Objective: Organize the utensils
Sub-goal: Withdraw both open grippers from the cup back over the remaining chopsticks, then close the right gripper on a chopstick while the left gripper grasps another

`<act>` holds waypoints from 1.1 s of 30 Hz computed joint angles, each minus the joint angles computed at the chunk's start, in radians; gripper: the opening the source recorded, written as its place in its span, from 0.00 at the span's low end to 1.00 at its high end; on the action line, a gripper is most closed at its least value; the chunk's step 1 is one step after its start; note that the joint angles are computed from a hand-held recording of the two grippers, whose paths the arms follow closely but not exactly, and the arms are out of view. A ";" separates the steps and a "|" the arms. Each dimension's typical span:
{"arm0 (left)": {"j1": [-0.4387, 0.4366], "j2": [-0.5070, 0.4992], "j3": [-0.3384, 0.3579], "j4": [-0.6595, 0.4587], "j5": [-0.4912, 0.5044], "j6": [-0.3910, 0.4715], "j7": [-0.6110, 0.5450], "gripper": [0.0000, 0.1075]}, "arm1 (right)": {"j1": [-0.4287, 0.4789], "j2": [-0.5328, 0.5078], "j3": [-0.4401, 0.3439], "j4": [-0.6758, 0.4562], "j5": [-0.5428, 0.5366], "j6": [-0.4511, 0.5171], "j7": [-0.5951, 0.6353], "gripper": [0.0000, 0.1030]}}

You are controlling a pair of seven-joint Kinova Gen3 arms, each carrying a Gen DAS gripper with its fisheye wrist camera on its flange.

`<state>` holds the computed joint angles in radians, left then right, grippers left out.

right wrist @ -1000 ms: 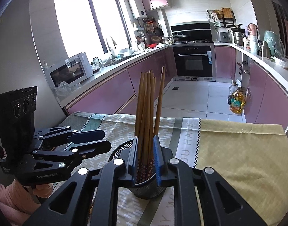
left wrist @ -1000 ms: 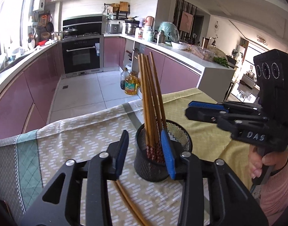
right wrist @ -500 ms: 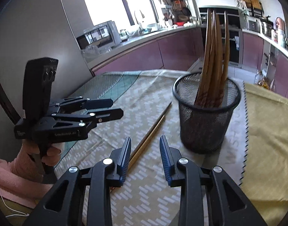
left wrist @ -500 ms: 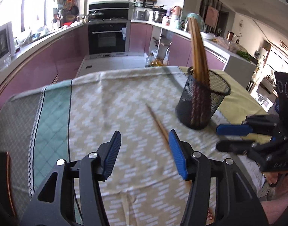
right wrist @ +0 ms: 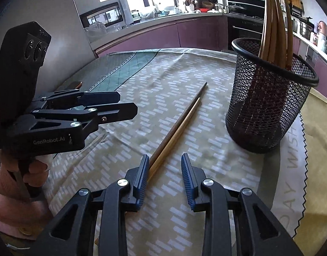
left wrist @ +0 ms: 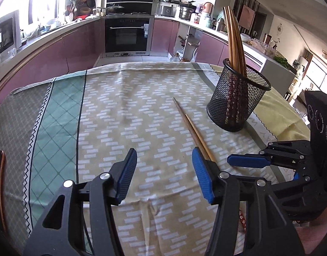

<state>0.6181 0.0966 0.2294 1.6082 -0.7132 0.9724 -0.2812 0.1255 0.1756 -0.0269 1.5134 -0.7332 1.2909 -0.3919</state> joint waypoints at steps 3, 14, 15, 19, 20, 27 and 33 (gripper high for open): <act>-0.001 -0.001 0.001 0.003 0.002 -0.005 -0.004 0.50 | 0.000 0.003 0.005 -0.010 0.015 0.000 -0.021 0.28; -0.003 0.044 -0.007 -0.056 0.046 -0.013 -0.124 0.51 | 0.016 0.013 0.008 -0.020 0.034 -0.001 -0.033 0.26; 0.000 0.053 -0.011 -0.065 0.054 -0.014 -0.140 0.51 | 0.019 0.014 0.009 -0.021 0.034 -0.001 -0.034 0.26; 0.009 0.093 -0.029 -0.108 0.095 -0.018 -0.211 0.51 | 0.023 0.018 0.007 -0.026 0.039 -0.004 -0.039 0.23; 0.011 0.101 -0.035 -0.117 0.105 -0.018 -0.225 0.51 | 0.025 0.019 0.008 -0.027 0.040 -0.002 -0.038 0.22; 0.035 0.154 -0.072 -0.177 0.154 0.013 -0.288 0.44 | 0.037 0.027 0.007 -0.035 0.039 0.004 -0.034 0.18; 0.050 0.149 -0.089 -0.167 0.163 0.008 -0.285 0.26 | 0.038 0.035 0.002 -0.039 0.037 -0.001 -0.037 0.16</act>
<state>0.6679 0.2457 0.1400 1.4408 -0.5506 0.9800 -0.5665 0.1632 0.2103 -0.0245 1.4748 -0.6964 1.2900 -0.4294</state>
